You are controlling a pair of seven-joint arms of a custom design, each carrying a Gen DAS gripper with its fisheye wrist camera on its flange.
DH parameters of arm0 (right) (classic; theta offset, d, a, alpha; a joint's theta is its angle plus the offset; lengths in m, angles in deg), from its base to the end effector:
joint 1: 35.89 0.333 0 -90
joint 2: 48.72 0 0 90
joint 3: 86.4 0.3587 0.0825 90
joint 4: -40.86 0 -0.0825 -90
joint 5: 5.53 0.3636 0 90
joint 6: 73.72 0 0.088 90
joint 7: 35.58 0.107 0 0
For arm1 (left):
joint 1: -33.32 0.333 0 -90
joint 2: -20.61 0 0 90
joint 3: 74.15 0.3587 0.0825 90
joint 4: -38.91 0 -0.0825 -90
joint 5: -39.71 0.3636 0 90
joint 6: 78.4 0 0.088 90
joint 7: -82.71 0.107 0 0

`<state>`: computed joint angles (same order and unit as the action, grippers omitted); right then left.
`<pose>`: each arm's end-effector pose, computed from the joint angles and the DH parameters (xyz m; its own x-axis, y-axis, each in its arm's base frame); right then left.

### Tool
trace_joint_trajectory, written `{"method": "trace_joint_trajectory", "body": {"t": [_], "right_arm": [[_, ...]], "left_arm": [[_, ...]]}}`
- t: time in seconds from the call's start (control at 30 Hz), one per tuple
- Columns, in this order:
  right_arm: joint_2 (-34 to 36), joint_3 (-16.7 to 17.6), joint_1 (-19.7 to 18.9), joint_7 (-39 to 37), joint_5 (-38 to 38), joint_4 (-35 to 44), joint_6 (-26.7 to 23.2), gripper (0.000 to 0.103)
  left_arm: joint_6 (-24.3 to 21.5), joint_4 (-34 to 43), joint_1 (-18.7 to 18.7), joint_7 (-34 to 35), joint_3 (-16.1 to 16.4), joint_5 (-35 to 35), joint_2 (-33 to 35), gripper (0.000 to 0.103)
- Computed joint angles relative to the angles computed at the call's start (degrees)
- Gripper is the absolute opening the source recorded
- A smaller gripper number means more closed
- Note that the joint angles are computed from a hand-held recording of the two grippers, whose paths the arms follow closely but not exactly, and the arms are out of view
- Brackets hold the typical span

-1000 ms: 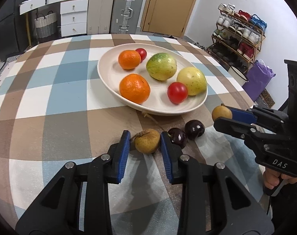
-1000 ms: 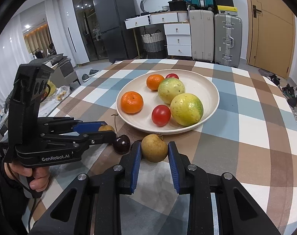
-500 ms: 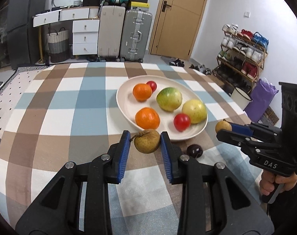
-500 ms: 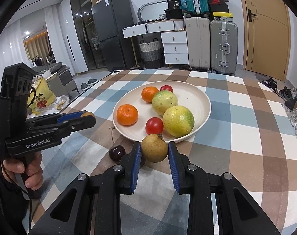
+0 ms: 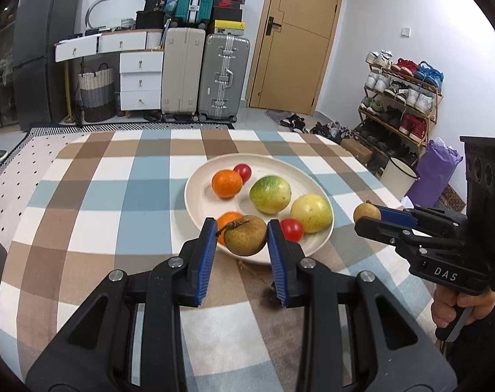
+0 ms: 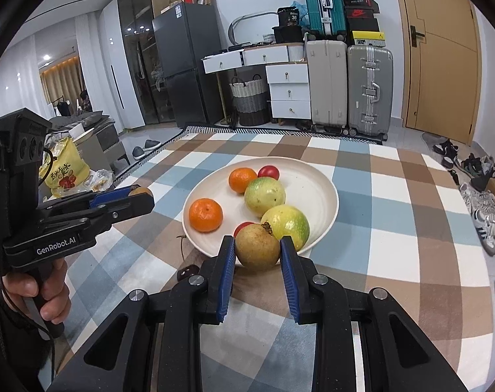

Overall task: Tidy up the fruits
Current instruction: 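Carry the pear and longan over the plate and open both tools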

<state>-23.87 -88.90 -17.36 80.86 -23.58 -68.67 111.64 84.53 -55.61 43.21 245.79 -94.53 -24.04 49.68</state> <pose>0.6422 0.2206 0.4257 0.2093 -0.9712 -0.1139 -0.6414 -0.0484 -0.7657 0.7139 -0.0359 0.4322 -0.4421 -0.8771 0.1876 -0.5817 0.1212 -0.8043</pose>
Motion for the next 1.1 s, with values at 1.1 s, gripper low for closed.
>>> {"method": "trace_joint_trajectory", "body": {"t": [1.1], "right_arm": [[9.2, 2.9, -5.2, 1.4, 3.7, 13.8, -6.0, 0.028]], "left_arm": [[5.4, 11.6, -4.2, -15.2, -3.1, 21.6, 11.6, 0.029]]}}
